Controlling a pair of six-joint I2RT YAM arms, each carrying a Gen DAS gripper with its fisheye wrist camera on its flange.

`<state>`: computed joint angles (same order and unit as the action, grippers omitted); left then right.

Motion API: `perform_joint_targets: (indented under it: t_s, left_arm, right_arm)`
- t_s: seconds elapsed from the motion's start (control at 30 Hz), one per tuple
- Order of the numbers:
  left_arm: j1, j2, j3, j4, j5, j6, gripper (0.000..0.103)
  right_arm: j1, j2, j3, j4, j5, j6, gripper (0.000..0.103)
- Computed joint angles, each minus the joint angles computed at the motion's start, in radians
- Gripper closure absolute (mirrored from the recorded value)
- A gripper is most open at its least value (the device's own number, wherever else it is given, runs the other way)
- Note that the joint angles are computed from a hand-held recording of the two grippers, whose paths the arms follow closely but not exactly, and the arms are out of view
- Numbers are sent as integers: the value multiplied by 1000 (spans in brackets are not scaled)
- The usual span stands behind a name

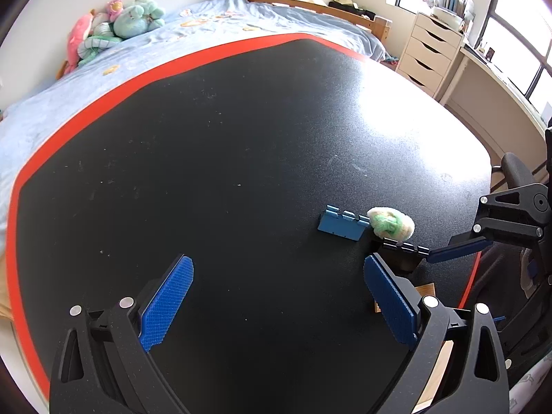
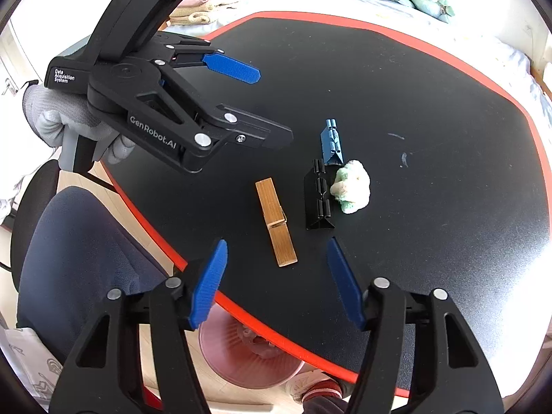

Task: Collect trash
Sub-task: 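Grasp the blue clip with the left gripper while the right grasps the wooden clothespin, then carry the blue clip and clothespin to the wastebasket and release both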

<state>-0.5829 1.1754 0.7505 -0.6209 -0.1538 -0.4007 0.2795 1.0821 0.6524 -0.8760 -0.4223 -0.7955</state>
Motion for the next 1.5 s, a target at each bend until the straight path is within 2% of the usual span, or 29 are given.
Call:
perform_joint_targets:
  t_s: [0.33, 0.4, 0.7, 1.17, 1.5]
  left_arm:
    - [26, 46, -4, 62, 25, 45, 8]
    - [28, 54, -4, 75, 31, 52, 8]
    - [19, 100, 10, 119, 43, 85, 8]
    - [10, 154, 17, 201, 67, 114, 10]
    - [-5, 148, 44, 157, 51, 112, 63]
  right_arm:
    - [39, -47, -35, 36, 26, 22, 87]
    - [33, -45, -33, 35, 23, 22, 92]
    - [46, -50, -17, 8, 17, 30, 92]
    - [-29, 79, 45, 28, -22, -43, 92]
    - [-36, 87, 35, 47, -24, -49, 92]
